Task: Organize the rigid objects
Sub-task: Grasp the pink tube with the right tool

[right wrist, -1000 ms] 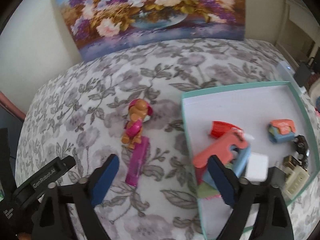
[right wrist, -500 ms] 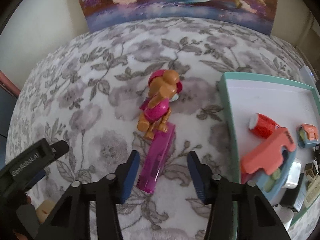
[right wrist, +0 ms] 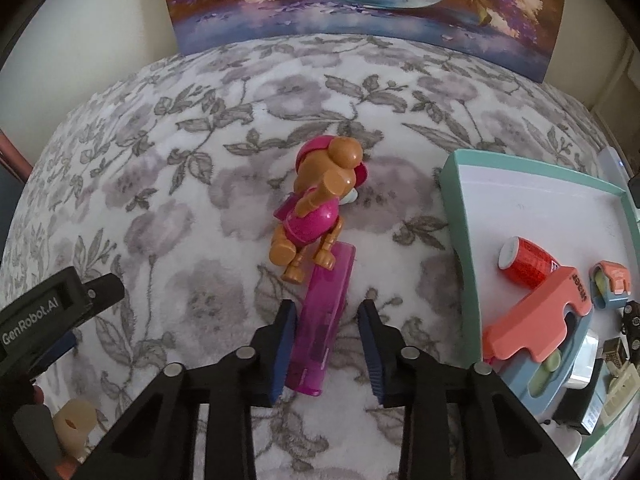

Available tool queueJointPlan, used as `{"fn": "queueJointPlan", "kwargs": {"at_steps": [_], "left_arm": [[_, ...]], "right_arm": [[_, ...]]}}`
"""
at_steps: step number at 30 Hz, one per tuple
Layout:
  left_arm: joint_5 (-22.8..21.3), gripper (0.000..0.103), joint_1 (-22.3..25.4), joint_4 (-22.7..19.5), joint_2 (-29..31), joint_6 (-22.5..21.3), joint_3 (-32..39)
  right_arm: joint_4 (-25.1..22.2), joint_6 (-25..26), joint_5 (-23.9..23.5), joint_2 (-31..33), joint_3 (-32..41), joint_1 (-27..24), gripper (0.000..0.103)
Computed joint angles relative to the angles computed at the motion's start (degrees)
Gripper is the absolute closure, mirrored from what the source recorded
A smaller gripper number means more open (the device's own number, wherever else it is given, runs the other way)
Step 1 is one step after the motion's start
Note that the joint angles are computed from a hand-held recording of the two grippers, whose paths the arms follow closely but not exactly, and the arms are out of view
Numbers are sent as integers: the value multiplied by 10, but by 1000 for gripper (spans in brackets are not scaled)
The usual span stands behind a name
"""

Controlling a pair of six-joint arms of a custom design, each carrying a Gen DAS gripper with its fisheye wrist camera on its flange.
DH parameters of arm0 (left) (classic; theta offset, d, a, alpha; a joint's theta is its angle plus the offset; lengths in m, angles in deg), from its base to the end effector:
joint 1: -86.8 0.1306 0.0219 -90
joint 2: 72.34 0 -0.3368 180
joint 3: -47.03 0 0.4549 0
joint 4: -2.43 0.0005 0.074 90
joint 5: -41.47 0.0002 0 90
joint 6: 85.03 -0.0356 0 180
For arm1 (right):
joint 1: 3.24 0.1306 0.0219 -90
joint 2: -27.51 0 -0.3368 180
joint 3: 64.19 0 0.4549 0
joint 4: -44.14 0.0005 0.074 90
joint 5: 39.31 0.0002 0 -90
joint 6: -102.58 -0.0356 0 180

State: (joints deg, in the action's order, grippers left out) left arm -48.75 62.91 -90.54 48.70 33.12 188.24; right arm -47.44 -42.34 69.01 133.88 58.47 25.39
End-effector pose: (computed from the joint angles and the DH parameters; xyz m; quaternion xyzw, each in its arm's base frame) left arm 0.5985 -0.2655 0.4713 -0.0370 0.9881 -0.0639 0.1352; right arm 0.5152 0.2680 0.4770 0.2425 0.9488 -0.0335 0.1994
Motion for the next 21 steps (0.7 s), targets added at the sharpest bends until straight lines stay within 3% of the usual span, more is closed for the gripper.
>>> {"fn": "queueJointPlan", "kwargs": {"at_steps": [3,16,17,21], "left_arm": [[-1,5,0,-3,5,-4,12],[5,5,-19,-22,50,-14,104],[10,5,-20,4,38,-20,84],[27,5,-30,15,47,-28,104]], "right_arm": [[4,-1,-6,-9,-8,-2,82],[15,-23,1,-60,-29,-11,82],[17,-24,2,-64,-30,-13,82],[28,-33,14,-86,-37,-22,82]]}}
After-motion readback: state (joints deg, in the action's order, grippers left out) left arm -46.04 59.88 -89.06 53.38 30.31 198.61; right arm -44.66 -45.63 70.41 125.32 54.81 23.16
